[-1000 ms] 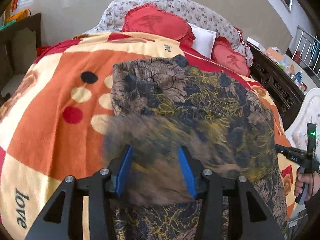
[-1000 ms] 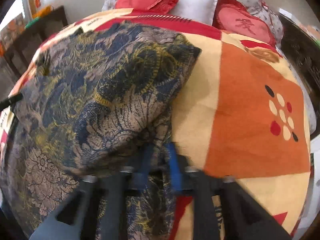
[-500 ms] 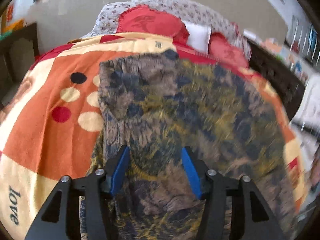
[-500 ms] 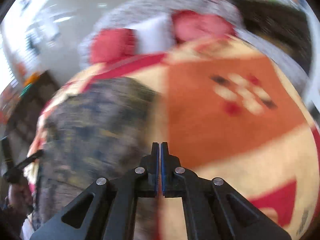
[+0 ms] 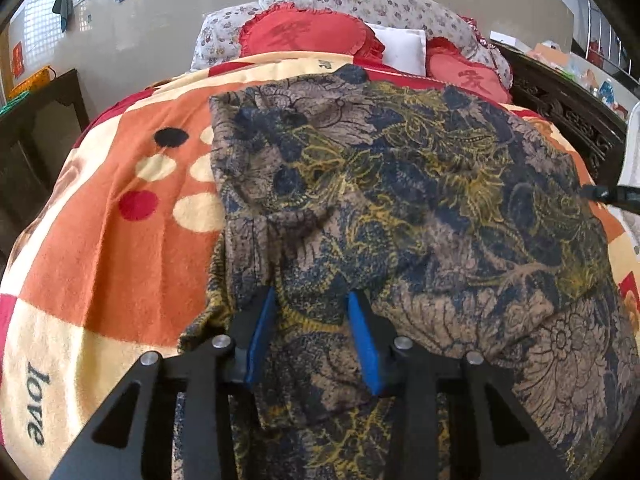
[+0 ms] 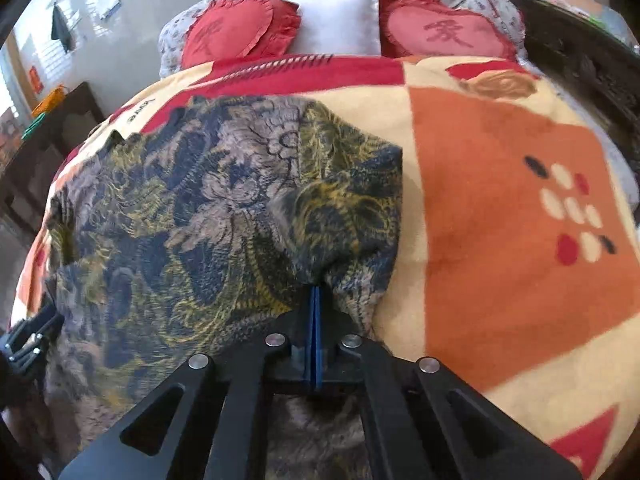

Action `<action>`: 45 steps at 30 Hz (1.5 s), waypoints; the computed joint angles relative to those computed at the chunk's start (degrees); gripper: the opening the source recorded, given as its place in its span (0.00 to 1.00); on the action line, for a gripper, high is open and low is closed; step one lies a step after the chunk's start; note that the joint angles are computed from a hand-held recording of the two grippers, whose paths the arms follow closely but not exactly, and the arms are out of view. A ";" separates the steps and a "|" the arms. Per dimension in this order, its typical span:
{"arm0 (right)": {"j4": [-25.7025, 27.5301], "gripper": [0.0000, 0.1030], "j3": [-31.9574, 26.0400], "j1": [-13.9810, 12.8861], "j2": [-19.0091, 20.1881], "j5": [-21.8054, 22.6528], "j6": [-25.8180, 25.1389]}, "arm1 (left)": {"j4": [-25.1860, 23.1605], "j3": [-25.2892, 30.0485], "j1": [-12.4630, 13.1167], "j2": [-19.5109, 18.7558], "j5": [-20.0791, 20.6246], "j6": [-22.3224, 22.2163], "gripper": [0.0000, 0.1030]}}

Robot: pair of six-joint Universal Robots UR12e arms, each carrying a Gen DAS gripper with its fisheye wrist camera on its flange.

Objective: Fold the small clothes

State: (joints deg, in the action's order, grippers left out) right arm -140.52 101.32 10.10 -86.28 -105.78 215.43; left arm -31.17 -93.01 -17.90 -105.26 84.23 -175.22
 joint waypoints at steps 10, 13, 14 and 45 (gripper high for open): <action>4.44 0.60 0.94 6.11 1.68 -9.07 2.58 | 0.51 -0.11 0.77 0.05 -2.77 -0.92 0.41; 2.24 0.62 1.85 5.94 1.35 -9.45 3.28 | 0.52 0.03 0.64 -0.08 -2.45 -0.78 0.41; 1.14 0.63 2.25 5.98 1.35 -10.11 3.25 | 0.46 0.08 0.61 -0.11 -2.40 -0.64 0.43; 5.67 0.64 13.86 15.41 -17.48 -10.61 9.79 | -37.37 -11.04 10.92 19.46 -15.80 21.04 0.85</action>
